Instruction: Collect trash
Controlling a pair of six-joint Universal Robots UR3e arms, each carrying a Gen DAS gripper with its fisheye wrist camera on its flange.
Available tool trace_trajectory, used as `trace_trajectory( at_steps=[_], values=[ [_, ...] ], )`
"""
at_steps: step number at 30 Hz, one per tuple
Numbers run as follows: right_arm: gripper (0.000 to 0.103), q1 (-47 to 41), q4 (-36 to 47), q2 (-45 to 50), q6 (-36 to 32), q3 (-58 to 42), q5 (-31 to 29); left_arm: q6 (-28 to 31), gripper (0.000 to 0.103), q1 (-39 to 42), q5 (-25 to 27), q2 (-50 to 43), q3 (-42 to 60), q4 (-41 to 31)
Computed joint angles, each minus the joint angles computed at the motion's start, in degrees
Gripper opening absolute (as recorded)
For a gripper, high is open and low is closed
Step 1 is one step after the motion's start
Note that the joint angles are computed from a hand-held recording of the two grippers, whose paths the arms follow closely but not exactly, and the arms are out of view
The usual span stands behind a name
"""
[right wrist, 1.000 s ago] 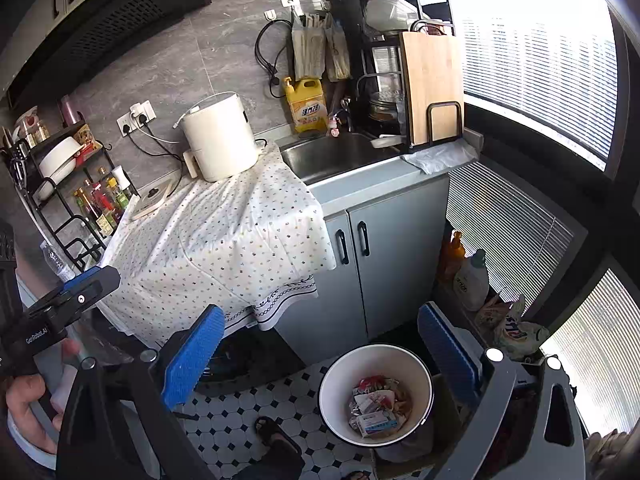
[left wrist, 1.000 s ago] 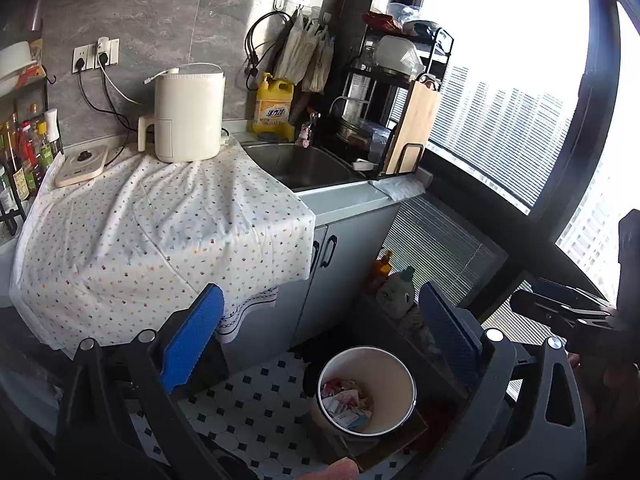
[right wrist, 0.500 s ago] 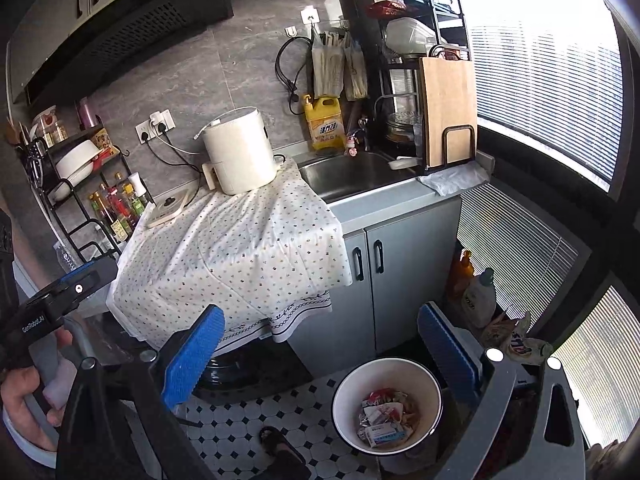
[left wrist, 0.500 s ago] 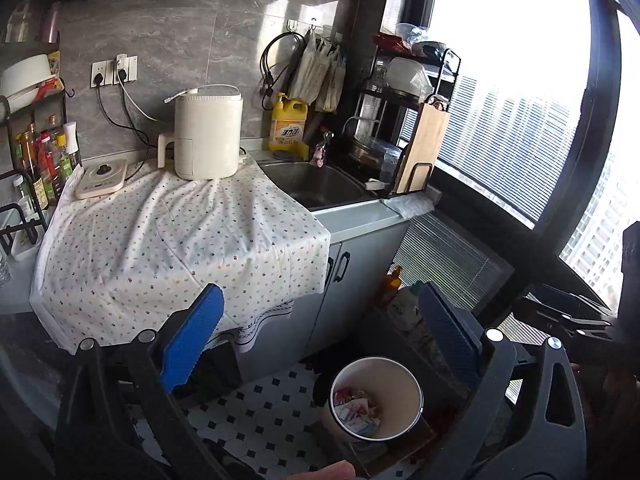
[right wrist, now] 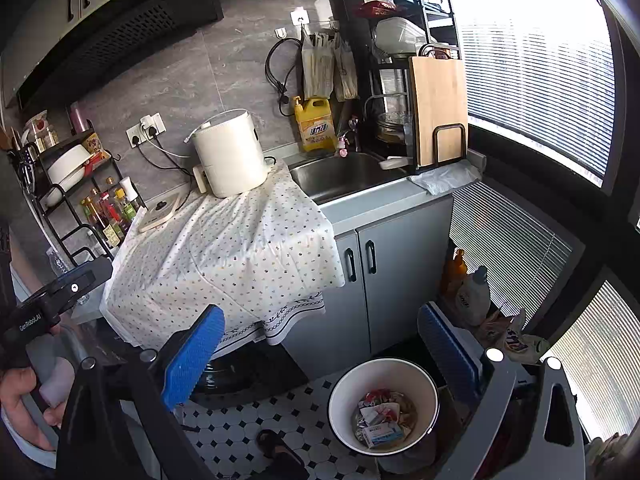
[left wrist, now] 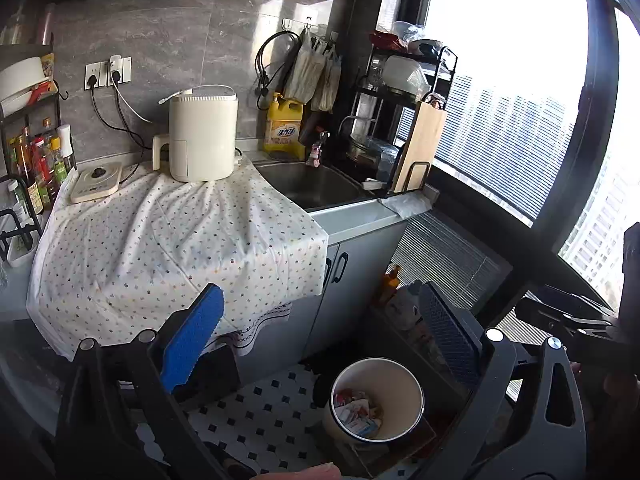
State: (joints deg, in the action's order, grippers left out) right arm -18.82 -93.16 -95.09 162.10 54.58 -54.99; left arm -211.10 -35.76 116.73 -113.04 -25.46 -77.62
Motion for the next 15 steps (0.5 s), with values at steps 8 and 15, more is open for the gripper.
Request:
trace_trajectory(
  at_steps=[8,15],
  values=[
    [0.095,0.08,-1.80,0.03,0.41,0.25,-0.35,-0.02,0.097,-0.05,0.19,-0.06,-0.08,-0.13],
    [0.095,0.34,-2.05,0.40,0.51,0.28,-0.19,-0.66,0.097,-0.41,1.10,1.03,-2.23,1.13]
  ],
)
